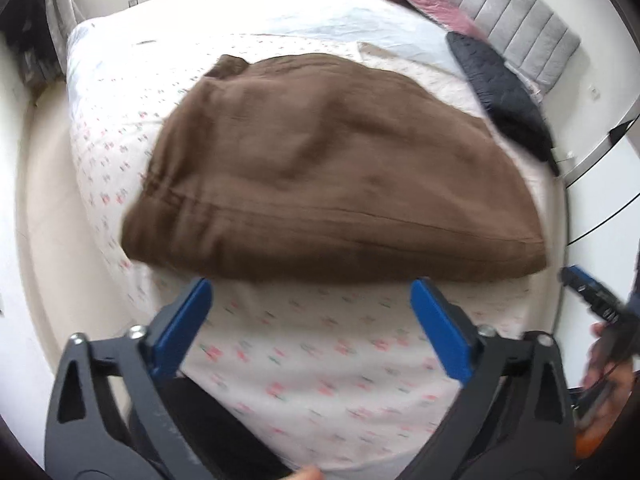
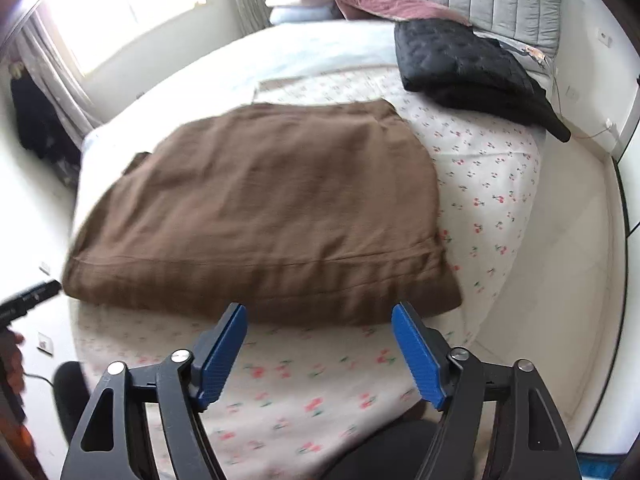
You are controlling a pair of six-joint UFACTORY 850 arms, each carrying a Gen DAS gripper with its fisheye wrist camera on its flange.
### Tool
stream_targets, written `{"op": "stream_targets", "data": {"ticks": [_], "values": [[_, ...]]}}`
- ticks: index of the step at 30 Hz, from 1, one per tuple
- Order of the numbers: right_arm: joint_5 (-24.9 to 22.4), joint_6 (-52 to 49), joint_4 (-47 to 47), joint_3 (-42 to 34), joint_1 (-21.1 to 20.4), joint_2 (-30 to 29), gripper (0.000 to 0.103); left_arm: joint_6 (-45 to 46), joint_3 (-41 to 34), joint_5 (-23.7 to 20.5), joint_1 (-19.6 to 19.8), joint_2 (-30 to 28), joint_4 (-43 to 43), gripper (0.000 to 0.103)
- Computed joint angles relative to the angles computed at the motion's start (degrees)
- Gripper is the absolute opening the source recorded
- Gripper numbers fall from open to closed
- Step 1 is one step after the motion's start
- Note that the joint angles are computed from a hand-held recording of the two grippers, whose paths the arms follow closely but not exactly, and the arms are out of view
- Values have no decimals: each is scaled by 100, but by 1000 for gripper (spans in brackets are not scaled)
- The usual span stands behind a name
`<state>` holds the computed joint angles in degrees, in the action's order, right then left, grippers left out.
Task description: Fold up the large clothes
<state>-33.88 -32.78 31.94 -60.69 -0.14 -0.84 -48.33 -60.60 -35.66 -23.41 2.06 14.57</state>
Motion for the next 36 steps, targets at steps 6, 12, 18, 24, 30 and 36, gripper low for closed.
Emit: {"op": "stream_targets", "data": {"ticks": [6, 12, 18, 24, 30, 36], "values": [[50, 142, 334, 523, 157, 535, 100, -958, -64, -499, -619, -41, 796, 102], [160, 499, -17, 896, 332, 881, 103, -1433, -21, -896, -1031, -139, 960, 102], [337, 1149, -863, 1080, 660, 1102, 103, -1675, -117, -1082, -1358, -287, 1138, 102], [364, 1162, -915, 1127, 809, 1127, 103, -1879, -174, -1168, -1502, -369, 1318, 102], [403, 1313, -1161, 1107, 929, 1054, 103, -2155, -145, -1286, -1536, -342, 1543, 102], [340, 1193, -1104, 1110, 1021, 986, 103, -2244, -131, -1354, -1573, -362, 1673, 102]]}}
